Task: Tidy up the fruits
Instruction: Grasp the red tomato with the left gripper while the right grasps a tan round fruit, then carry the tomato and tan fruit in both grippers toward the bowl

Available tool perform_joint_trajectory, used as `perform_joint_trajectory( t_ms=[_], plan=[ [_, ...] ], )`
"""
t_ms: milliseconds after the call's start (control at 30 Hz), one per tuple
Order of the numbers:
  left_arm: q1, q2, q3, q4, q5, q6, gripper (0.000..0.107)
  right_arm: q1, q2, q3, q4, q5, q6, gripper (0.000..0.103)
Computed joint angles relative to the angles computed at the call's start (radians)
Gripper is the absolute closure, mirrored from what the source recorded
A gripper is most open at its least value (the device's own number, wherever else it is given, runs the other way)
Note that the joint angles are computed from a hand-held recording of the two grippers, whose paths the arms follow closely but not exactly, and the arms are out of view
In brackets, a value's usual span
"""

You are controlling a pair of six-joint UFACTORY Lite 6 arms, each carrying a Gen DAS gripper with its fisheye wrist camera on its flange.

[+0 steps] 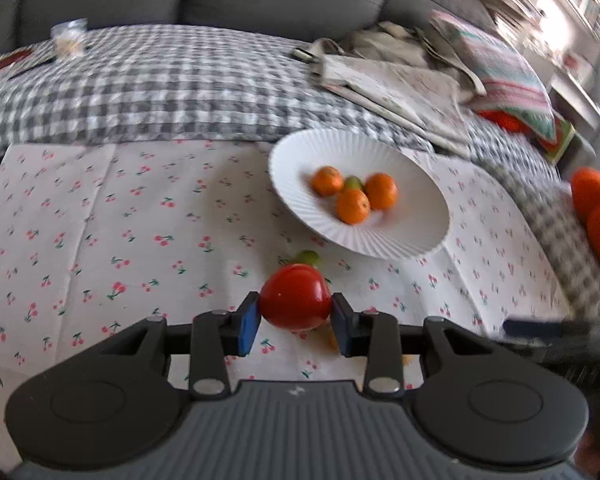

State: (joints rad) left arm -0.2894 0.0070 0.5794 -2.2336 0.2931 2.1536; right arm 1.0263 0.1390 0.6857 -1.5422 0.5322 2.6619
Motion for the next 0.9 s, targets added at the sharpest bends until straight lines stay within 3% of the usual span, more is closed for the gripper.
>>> perform_joint_trajectory(
  t_ms=[200,433,500,567,633,900],
  plan=[
    [0.041,-0.001,0.006,0.036,0.013,-0.044,0.071,-0.020,0.101,0.061,-0.129,-0.091,0.076,0.018],
    [0.034,-0.014,-0.002,0.038,0.015,-0.044,0.071,-0.013,0.213,0.149,-0.130,-0.085,0.038,0.041],
    [0.029,-0.018,-0.006,0.022,0.011,-0.027,0.071,-0.008,0.250,0.186,-0.110,-0.077,-0.004,0.050],
    [0.029,-0.011,-0.001,0.024,0.011,-0.028,0.071,-0.006,0.286,0.223,-0.079,-0.072,-0.057,0.068],
    [0.027,-0.009,0.000,0.023,0.009,-0.028,0.071,-0.002,0.311,0.252,-0.044,-0.066,-0.117,0.080],
    [0.026,-0.006,0.002,0.014,0.009,-0.020,0.071,0.002,0.239,0.204,-0.049,-0.055,-0.102,0.080]
  ],
)
